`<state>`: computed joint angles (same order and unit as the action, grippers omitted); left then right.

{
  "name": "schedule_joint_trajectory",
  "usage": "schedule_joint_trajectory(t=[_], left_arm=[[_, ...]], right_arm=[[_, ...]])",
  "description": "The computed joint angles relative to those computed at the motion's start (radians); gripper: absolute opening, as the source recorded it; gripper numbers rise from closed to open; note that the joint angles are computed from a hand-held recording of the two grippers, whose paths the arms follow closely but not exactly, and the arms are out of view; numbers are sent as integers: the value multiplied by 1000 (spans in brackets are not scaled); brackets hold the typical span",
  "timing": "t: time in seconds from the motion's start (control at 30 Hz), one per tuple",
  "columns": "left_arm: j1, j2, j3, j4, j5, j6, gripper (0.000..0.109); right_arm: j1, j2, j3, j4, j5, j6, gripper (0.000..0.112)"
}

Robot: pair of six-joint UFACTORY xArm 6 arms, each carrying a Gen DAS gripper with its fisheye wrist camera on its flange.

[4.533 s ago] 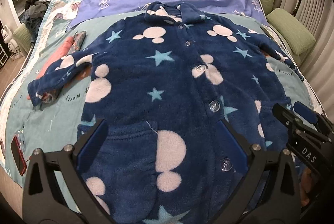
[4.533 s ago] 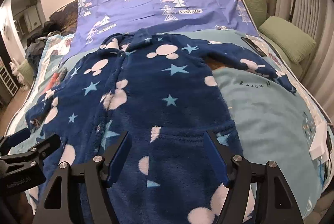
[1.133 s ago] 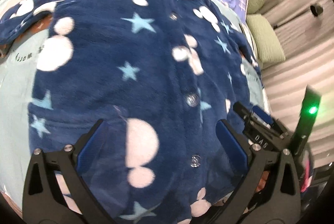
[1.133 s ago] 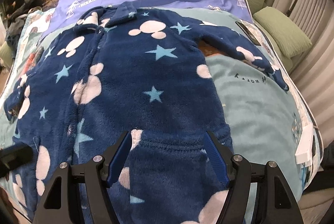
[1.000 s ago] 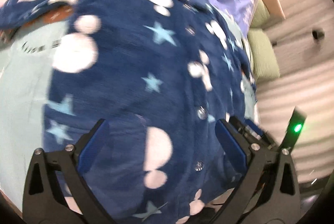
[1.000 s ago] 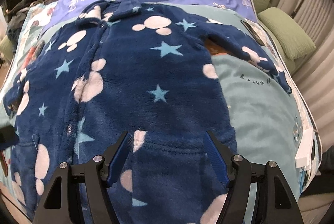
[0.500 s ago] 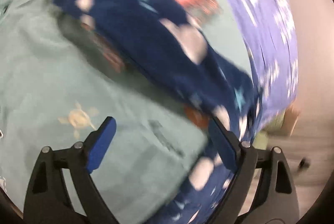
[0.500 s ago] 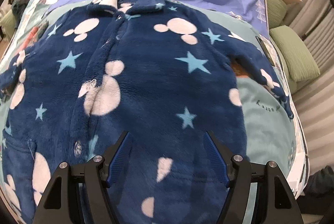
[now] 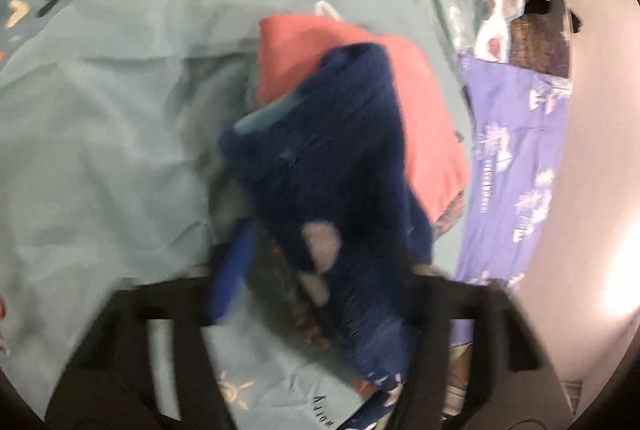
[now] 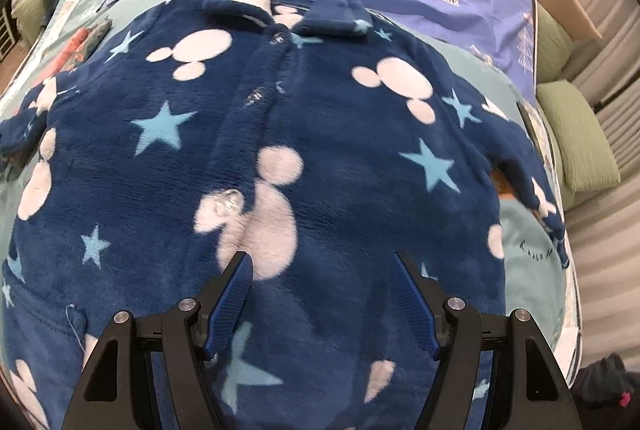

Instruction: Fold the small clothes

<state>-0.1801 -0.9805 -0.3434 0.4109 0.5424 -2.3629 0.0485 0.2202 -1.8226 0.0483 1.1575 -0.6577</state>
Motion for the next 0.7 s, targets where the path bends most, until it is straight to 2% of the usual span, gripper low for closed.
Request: schedule_joint_trajectory(t=[0.03, 0.1, 0.13, 0.23, 0.43, 0.6, 0.63, 0.7], left_arm=[[4, -8, 5, 22, -14, 1, 14], [4, 8, -24, 47, 13, 21, 12], [-17, 15, -60, 70, 71, 25, 11], [-49, 8, -119, 114, 162, 40, 11], [-45, 126, -316, 148, 230, 175, 10], [-57, 349, -593, 150, 283, 336, 10], [-70, 409, -664, 152, 294, 373, 4], [-91, 552, -832, 132, 288, 482, 3]], right_arm=[[3, -4, 8, -1, -10, -3, 72], [7, -1, 7, -3, -13, -3, 73], [8, 7, -4, -3, -6, 0, 73], [10, 28, -34, -3, 15, 12, 73], [10, 40, -54, 23, 18, -4, 73], [-7, 85, -129, 81, 79, -27, 73], [-11, 101, -155, 95, 96, -37, 73], [-18, 140, -217, 110, 139, -51, 73]])
